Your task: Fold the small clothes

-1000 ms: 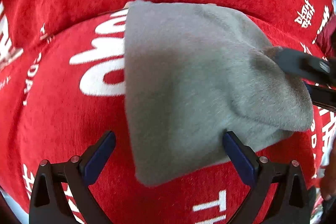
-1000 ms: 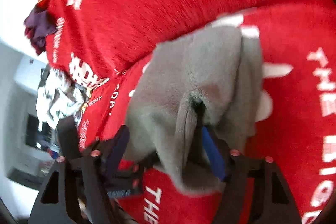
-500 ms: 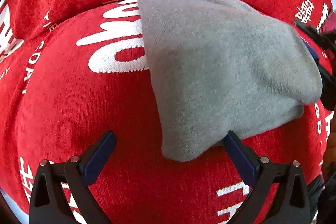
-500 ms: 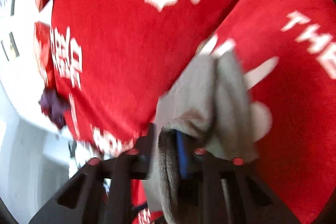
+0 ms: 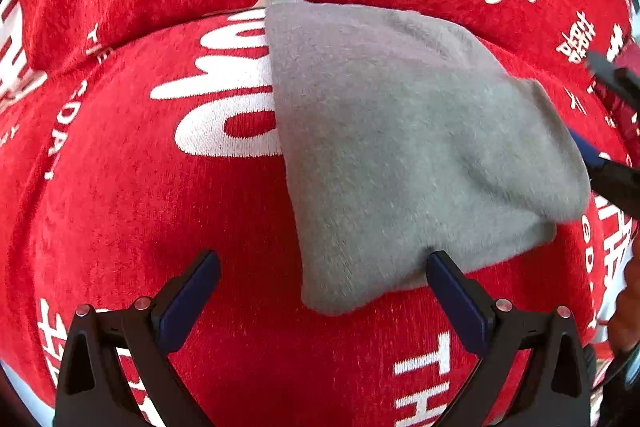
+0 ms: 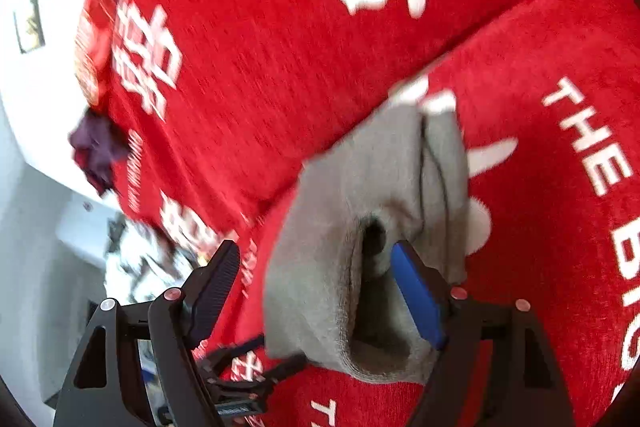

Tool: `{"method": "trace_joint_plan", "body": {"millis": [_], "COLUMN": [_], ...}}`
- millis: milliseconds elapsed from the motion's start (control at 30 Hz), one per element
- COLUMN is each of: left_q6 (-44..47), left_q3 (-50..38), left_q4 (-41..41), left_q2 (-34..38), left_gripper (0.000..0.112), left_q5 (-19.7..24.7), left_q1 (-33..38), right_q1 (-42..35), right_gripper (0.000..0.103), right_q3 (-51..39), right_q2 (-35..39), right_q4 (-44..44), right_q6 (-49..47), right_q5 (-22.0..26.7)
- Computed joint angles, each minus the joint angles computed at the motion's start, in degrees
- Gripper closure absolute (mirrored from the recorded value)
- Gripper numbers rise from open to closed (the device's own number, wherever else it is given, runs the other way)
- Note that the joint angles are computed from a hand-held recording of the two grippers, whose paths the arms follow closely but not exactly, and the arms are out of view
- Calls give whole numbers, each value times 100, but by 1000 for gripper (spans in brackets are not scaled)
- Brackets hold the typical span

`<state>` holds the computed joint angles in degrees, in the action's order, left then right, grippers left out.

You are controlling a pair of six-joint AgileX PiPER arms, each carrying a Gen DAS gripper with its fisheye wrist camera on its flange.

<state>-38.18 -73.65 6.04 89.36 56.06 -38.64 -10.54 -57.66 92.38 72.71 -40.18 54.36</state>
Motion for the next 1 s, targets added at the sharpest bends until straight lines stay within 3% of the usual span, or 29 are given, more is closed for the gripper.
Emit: {"method": "trace_joint_plan", "body": {"millis": [67,100,133,233,300,367,500,600,667,767,800,900,1000], "left_q6": [260,338,347,494,798,969,1204,1288,1422,1238,1233,1144,993], "left_q3": [20,42,66,11,200,257,-24,-20,-61,-469,-572,-1035,-1143], "left_q4": [-472,-715,-729,-852,-1211,-1421,-1462,-1444,-1549,-1327,-1371,-1331,-1097], "left_q2": [109,173,144,-10,-311,-363,252,42,-121,80,157,466,516], "left_gripper": [9,9,9,9,9,9,9,9,9,9,9,9,9], "left_q5": [-120,-158,-203,-119,-372,-484,-127,-175,-266,-105,-70,111,63], "left_q1": [272,411,444,486,645,790,844,790,896,999,1026,983,835], "right_q1": [272,507,773,787,612,395,400,475,634,598,589,661,1020], "right_gripper": [32,58,94,97,97,97,97,93,92,90,83,24,23], "right_q3": [-262,-504,-734,-683,-294,39,283,205,42,38,-32,-365,-621], "right_q2": [219,346,495,261,-297,-547,-239,-276,-411,-866,-945,-867,-831], "right_q4": [-290,-739,-1281,-1583,-1576,-1661,-1781,-1827,-2327,-2604,-2698,-3030,-3640], "right_q6": [241,598,1012,1219,910,865,734,735,1127,1212,1300,1666,2277], "right_q5": [-87,-228,-424,-624,-799,-794,-1005,-852,-817,-1015,-1075,-1109,-1452]}}
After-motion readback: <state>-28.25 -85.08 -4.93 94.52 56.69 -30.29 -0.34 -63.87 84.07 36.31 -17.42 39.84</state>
